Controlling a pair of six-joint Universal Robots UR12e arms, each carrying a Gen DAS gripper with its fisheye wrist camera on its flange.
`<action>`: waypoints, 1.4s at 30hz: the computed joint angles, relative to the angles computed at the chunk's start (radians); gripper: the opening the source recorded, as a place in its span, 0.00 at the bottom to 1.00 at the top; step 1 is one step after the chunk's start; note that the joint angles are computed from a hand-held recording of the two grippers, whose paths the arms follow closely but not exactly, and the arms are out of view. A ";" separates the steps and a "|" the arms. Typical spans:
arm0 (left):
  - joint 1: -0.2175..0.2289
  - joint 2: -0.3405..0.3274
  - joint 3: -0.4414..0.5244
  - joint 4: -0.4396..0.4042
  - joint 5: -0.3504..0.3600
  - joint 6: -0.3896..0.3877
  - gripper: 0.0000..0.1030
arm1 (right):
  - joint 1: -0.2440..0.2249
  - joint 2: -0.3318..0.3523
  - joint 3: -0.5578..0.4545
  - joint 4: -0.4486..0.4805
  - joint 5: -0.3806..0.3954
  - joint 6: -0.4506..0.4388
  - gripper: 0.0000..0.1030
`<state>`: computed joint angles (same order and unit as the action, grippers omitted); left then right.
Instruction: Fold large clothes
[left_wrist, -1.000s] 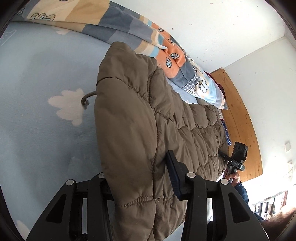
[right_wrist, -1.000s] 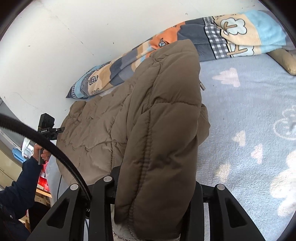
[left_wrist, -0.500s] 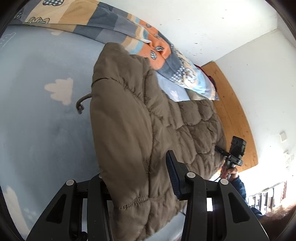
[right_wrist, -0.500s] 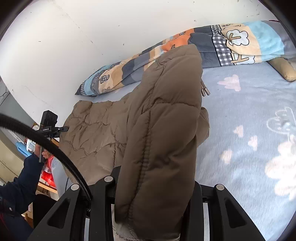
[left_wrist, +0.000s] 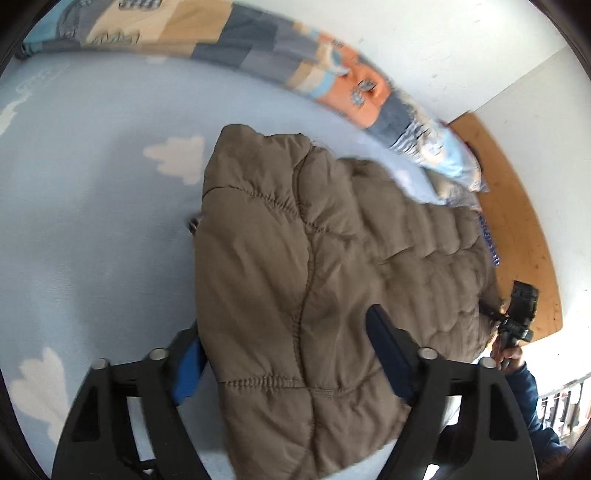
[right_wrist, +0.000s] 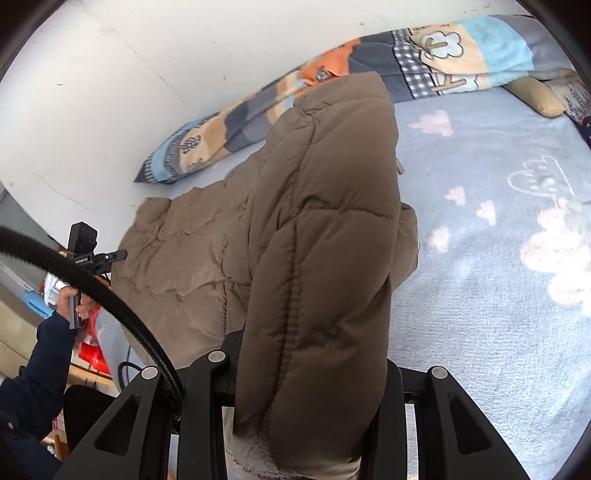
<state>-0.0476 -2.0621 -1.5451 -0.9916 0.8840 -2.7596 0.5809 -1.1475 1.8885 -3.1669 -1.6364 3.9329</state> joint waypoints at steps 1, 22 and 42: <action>0.000 -0.013 0.018 -0.046 0.004 0.027 0.78 | -0.003 0.000 0.002 0.002 0.004 0.003 0.37; -0.028 -0.061 0.125 -0.368 -0.034 0.272 0.39 | -0.042 0.013 0.020 0.015 0.085 -0.030 0.37; -0.068 0.084 -0.122 0.029 0.086 0.098 0.42 | -0.013 -0.020 0.054 0.011 0.123 -0.018 0.37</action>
